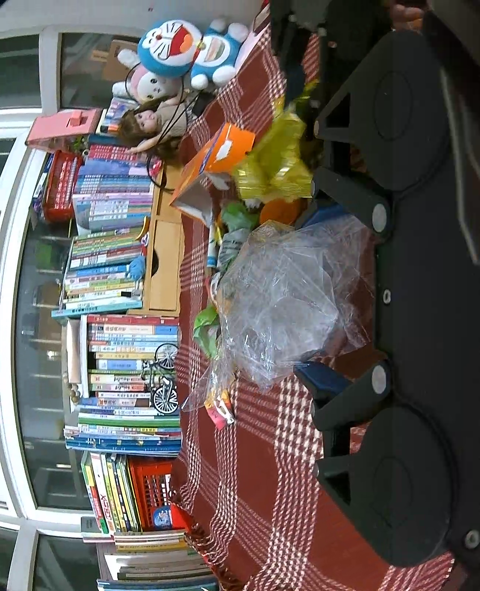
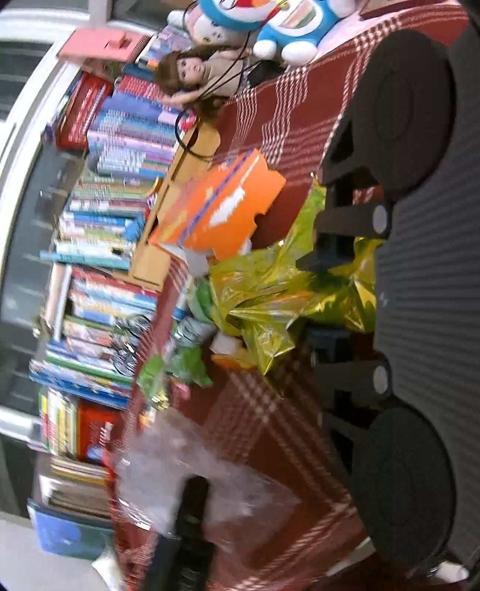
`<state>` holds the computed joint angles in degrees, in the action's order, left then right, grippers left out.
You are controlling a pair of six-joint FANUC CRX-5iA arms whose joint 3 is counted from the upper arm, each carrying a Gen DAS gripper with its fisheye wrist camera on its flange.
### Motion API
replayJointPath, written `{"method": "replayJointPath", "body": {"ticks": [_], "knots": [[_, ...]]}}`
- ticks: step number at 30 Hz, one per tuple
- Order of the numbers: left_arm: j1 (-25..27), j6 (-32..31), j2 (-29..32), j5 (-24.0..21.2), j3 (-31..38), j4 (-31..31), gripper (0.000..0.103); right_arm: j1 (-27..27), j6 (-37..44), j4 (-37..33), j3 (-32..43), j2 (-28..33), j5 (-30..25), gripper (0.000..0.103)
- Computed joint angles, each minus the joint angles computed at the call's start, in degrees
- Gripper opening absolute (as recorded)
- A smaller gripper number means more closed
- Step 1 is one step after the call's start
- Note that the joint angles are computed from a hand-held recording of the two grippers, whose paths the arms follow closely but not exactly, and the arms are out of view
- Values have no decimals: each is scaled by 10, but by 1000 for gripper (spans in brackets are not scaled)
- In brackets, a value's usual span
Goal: Collect trash
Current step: 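Close left tool on clear plastic bag while right tool lifts gold foil bag, then carry both bags past the table edge and open both tools over black bin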
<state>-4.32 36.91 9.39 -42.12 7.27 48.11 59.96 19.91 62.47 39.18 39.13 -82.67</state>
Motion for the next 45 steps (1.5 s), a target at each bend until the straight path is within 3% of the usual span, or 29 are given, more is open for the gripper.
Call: {"method": "replayJointPath", "body": {"ticks": [7, 13, 21, 30, 40, 45], "knots": [[19, -19, -35, -40, -28, 23, 72, 13, -141, 14, -80, -68, 45, 28], [52, -53, -80, -105, -63, 50, 72, 39, -291, 5, -173, -150, 113, 27], [102, -76, -105, -244, -68, 53, 72, 83, -400, -15, -253, -218, 199, 27], [118, -73, -101, -335, -51, -41, 72, 90, -510, -92, -330, -261, 274, 26], [56, -38, -53, -332, -14, -217, 70, 26, -587, -207, -411, -272, 423, 26], [38, -33, -25, -358, 2, -258, 70, 13, -568, -259, -405, -256, 432, 26]]}}
